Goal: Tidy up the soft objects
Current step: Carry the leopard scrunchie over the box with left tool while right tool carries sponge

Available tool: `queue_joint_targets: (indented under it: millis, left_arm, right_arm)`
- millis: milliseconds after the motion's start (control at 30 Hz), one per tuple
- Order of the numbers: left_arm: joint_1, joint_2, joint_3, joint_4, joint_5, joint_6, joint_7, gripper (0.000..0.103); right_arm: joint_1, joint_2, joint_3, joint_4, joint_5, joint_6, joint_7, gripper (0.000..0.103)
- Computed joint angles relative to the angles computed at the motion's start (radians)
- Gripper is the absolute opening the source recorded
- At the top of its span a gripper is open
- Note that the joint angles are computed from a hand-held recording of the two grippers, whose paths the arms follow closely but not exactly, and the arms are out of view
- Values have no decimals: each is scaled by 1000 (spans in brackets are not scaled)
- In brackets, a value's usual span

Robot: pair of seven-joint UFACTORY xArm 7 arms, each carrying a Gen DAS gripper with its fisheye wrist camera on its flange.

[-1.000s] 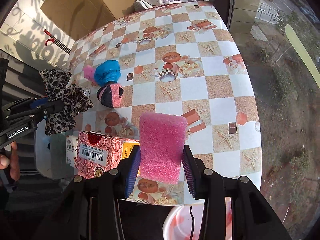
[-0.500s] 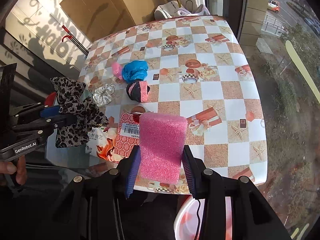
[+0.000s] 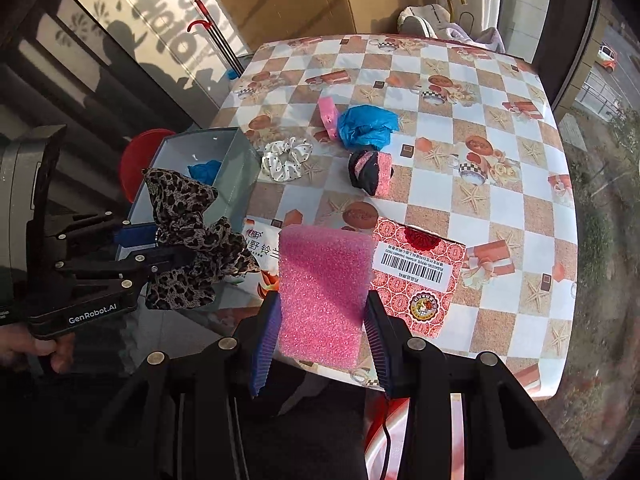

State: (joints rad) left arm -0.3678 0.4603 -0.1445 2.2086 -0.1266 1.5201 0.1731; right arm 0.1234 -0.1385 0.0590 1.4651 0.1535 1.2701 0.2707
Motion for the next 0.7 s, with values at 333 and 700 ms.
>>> queue_joint_targets:
  millis: [333,700]
  left_arm:
    - [55,-104,21,-174,6,-43,-14,36]
    - [106,-150,46,-259,64,-87,-57,36]
  right_arm:
    - [55,108,35,72,52,36,-54,43]
    - [107,265,62,259,9,80,-74,43]
